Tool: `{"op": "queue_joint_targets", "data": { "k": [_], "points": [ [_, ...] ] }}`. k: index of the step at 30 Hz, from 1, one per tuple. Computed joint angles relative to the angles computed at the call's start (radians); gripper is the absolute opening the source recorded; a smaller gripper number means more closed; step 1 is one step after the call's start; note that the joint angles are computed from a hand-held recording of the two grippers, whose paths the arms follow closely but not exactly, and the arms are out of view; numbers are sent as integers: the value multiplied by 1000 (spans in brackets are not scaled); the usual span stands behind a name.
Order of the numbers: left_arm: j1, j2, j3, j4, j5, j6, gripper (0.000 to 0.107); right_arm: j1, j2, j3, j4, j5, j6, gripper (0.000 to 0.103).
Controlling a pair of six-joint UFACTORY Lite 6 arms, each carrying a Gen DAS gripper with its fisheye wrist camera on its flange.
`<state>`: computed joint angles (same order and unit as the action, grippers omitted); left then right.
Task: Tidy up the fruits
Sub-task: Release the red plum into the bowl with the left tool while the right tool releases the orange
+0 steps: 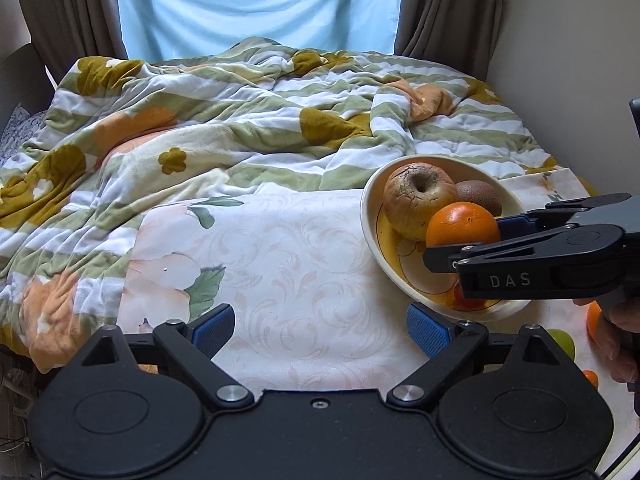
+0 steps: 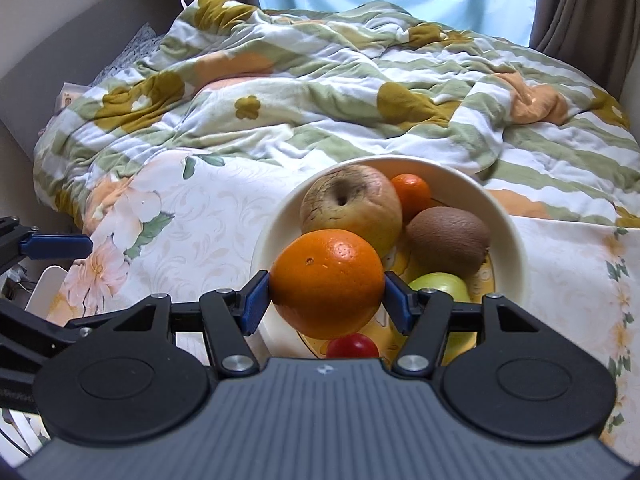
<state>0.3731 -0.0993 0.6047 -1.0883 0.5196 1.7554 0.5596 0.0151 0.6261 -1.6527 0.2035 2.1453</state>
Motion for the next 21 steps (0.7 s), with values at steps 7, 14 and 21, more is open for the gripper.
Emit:
{"op": "queue_joint_targets", "data": {
  "k": [7, 14, 21],
  "points": [
    [0, -10, -15, 4, -8, 4, 95, 26, -24, -24, -150, 49, 128, 82],
    [7, -55, -48, 13, 1, 3, 95, 4, -105, -84, -46, 42, 64, 96],
    [26, -162, -94, 48, 37, -45, 95, 35, -205, -126, 197, 76, -154, 96]
  ]
}}
